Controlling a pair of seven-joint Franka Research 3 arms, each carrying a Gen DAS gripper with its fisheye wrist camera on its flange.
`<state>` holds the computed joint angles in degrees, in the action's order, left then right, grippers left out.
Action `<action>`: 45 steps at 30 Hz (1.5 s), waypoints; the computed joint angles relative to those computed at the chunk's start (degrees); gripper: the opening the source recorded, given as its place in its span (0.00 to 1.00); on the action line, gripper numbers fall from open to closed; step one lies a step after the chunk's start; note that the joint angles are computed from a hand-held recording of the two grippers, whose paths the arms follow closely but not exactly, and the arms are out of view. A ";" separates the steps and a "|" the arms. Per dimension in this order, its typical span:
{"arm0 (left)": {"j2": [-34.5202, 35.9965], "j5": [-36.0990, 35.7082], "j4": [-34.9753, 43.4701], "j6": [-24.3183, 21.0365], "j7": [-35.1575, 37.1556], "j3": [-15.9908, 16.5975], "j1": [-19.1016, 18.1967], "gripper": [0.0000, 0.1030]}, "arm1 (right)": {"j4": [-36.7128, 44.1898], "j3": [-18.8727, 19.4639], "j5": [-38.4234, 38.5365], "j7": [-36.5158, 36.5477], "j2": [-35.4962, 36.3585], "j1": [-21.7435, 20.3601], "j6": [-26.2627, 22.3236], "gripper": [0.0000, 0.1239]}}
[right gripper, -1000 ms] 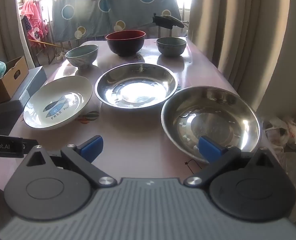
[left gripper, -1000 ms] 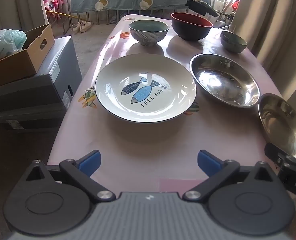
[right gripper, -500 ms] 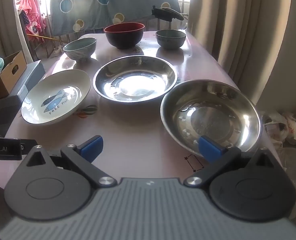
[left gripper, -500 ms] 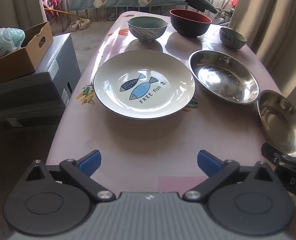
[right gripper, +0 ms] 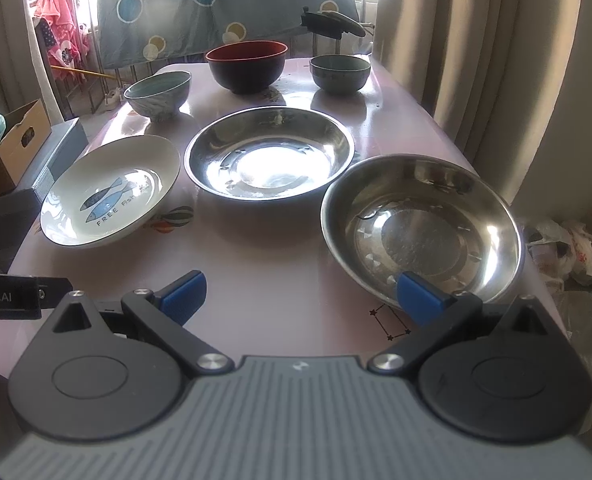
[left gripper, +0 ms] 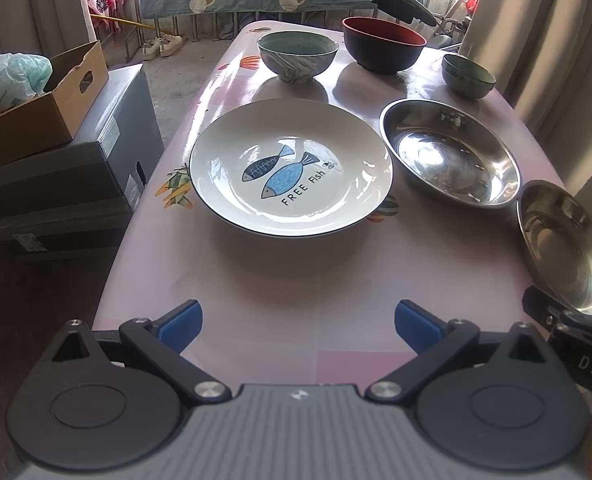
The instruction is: Organize plates and bowls
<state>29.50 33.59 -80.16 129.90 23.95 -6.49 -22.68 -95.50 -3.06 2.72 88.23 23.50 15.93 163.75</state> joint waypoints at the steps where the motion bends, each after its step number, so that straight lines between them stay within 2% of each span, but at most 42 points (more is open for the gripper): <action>1: -0.01 0.01 -0.02 -0.01 0.05 0.00 0.00 1.00 | 0.13 0.00 0.00 -0.02 0.06 0.01 -0.09 0.82; 23: 0.98 -0.73 1.52 -0.87 0.90 0.16 0.04 1.00 | 2.67 -0.06 -0.13 -0.28 1.21 -0.10 -2.28 0.82; 45: 1.99 -0.68 3.50 -1.91 2.83 0.23 -0.44 1.00 | 2.77 -1.04 -1.74 2.06 1.12 0.23 -2.44 0.82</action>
